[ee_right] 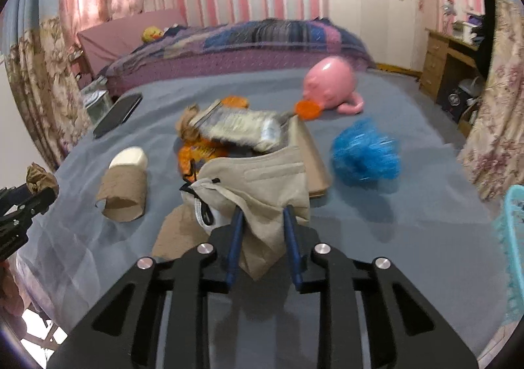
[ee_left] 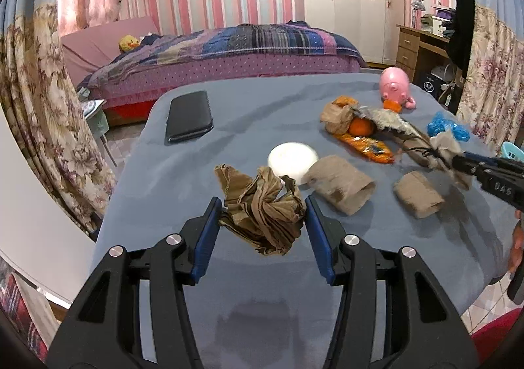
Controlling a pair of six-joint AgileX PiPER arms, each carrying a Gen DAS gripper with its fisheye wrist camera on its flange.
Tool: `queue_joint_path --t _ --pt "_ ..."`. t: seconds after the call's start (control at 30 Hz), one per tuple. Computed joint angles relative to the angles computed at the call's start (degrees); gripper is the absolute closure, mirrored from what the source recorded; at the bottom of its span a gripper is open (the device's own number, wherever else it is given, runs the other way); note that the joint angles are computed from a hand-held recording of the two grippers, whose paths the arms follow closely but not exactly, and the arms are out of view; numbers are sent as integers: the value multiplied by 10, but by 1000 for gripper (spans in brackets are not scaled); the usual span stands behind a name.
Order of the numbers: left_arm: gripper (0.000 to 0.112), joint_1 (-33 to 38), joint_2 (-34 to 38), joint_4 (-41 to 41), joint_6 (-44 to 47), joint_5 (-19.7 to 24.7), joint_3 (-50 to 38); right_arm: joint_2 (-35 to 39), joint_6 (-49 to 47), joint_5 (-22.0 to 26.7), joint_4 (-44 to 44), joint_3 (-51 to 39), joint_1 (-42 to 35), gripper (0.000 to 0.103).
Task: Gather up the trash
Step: 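Carry both items to the blue basket and open both grippers to drop them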
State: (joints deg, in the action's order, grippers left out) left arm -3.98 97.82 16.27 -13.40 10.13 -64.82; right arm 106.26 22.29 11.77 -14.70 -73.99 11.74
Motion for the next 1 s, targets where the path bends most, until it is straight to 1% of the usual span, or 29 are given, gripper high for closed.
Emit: queue_joint_path --t 0.1,0.13,0.17,0.2,0.37,0.47,0.53,0.57,0.6,0.7,0.77,0.83,0.87,0.9,1.0 --pt "62 -21 -7 33 -41 8 -8 -31 60 -8 -74 29 -24 78" --pt "62 -31 -6 46 -59 14 -14 -40 63 -12 -77 39 -33 78" --pt "62 -44 -4 62 -80 23 -23 -49 43 -17 -58 48 -44 78" --pt "62 -53 -2 73 -95 27 -30 -61 0 -26 -16 60 -59 78" --pt "62 -138 30 175 -205 73 -100 -128 -287 -70 246 124 -144 78" --pt "62 -186 53 178 -214 88 -145 -159 -458 -76 416 147 -196 78" --pt "61 -230 75 204 -240 95 -183 -175 -573 -76 515 157 -242 78" --pt "61 -250 88 204 -243 96 -204 -181 -630 -71 564 158 -267 78" --pt "61 -264 98 194 -237 97 -220 -184 -688 -63 614 158 -293 78" --pt "61 -306 147 123 -182 106 -298 -184 -859 -50 764 163 -352 78" --pt "61 -333 194 70 -141 125 -368 -179 -974 -41 864 166 -395 78" --pt "61 -356 233 44 -118 146 -427 -170 -1077 -31 959 168 -438 78" --pt "61 -369 253 39 -113 157 -457 -167 -1100 -24 980 168 -458 78" --pt "61 -383 279 26 -98 172 -499 -157 -1101 -17 981 163 -484 78" --pt "61 -418 359 -22 -48 226 -630 -136 -1141 -11 1019 160 -523 78"
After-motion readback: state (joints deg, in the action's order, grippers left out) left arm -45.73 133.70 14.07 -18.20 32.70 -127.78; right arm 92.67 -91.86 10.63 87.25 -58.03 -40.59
